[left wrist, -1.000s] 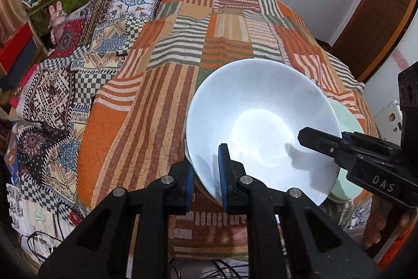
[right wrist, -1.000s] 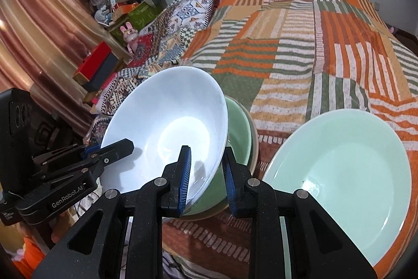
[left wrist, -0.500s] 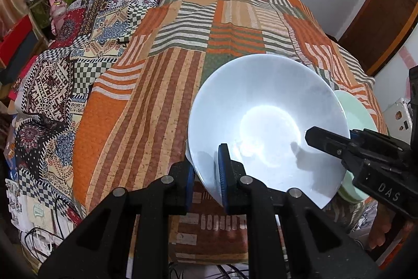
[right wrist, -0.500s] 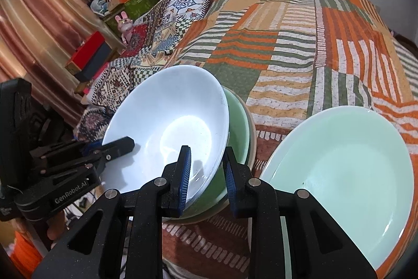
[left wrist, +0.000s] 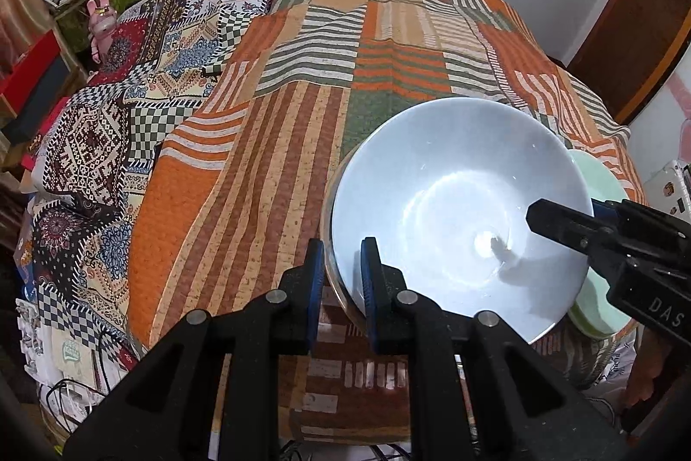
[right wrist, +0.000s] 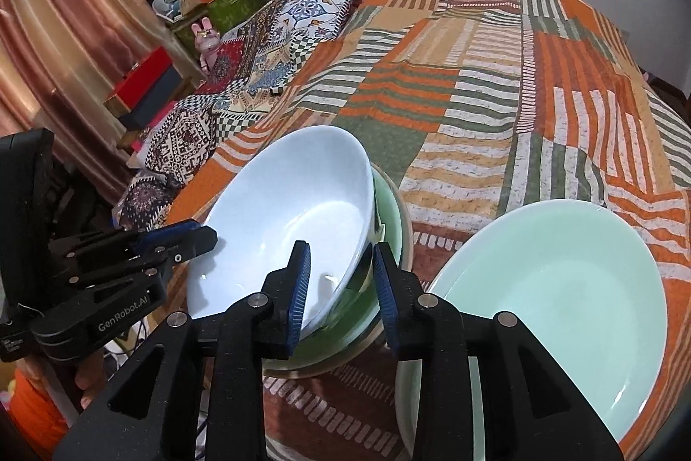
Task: Organize plates and bowls
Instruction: 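Lower the white bowl into the mint green bowl and open both grippers, then grasp the rims of the nested bowl stack with both grippers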
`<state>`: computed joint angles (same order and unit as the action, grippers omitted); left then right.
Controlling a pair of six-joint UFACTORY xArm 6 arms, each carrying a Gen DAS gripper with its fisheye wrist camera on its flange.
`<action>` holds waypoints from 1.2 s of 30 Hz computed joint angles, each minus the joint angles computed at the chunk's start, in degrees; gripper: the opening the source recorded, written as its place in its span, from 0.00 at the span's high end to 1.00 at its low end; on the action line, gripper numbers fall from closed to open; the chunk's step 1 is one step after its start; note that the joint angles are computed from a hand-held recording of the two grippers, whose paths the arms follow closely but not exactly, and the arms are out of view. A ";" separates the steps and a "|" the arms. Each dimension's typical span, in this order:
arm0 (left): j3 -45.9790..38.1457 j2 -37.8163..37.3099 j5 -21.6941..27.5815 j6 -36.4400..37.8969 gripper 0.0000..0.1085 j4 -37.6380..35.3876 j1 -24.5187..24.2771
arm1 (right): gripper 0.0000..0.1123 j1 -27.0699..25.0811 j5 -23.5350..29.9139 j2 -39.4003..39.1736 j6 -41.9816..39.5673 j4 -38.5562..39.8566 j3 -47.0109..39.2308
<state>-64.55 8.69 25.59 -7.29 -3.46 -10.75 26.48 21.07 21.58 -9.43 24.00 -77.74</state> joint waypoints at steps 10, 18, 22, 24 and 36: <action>-0.52 -0.22 0.83 1.63 0.86 -1.24 0.02 | 0.71 -0.15 0.55 -1.56 -0.64 -1.67 1.26; 1.21 -3.52 -1.67 5.43 0.62 -5.97 0.23 | 0.62 -0.77 -3.71 -4.44 0.15 -2.60 4.77; 2.16 -3.79 -2.39 5.78 0.53 -7.04 0.63 | 0.62 -1.43 -4.06 -4.23 0.17 -1.18 5.01; 1.93 -3.18 -1.44 6.41 0.53 -8.51 0.92 | 0.62 -1.55 -3.74 -3.80 0.76 -1.20 4.77; -0.55 1.98 2.37 13.87 0.53 -20.18 1.68 | 0.62 -1.43 0.67 0.91 0.31 1.82 -0.02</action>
